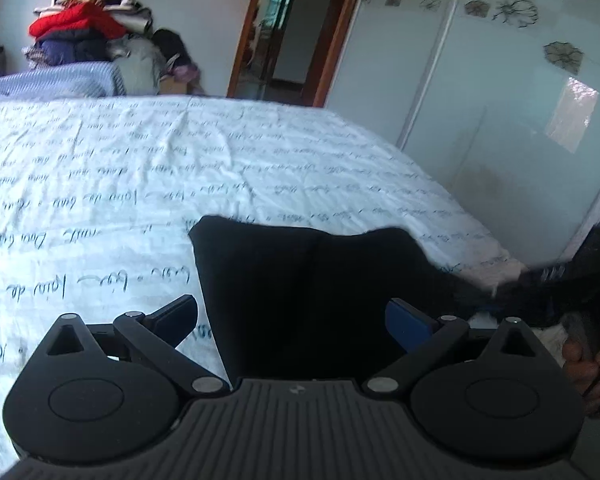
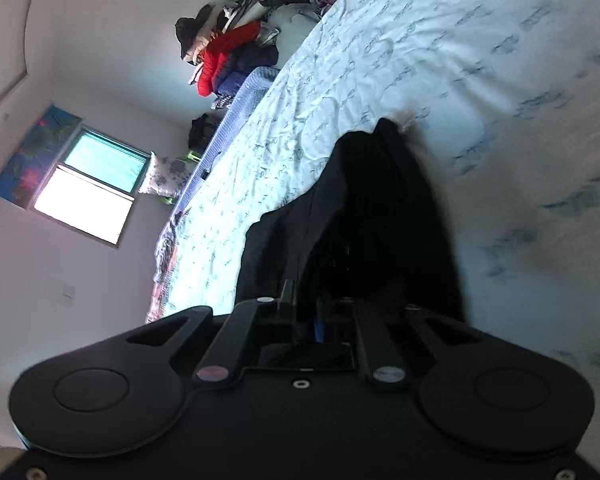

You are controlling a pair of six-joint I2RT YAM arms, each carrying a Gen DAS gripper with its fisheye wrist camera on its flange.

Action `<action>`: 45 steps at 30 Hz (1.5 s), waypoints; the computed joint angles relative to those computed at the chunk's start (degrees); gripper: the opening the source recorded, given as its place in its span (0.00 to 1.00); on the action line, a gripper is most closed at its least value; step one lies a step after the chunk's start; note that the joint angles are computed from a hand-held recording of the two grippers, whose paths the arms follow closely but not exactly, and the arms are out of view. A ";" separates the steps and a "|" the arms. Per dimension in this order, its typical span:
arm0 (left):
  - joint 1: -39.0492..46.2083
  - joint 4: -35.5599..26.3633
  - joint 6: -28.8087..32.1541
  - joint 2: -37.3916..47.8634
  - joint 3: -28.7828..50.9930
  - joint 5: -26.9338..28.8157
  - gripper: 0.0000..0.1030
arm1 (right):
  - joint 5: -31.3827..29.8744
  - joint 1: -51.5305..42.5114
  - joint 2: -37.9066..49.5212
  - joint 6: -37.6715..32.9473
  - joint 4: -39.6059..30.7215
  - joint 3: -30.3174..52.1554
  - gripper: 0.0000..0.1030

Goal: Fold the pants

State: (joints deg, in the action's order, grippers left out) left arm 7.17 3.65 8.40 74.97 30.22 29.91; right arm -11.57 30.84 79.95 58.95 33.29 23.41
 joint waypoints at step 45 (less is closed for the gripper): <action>-12.44 3.89 -12.54 31.93 20.48 -24.59 1.00 | -3.45 -9.13 31.83 3.00 25.57 12.72 0.58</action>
State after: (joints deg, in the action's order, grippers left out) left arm -5.27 7.54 -4.14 106.90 50.70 5.32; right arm -15.03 21.71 111.78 61.95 58.87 36.12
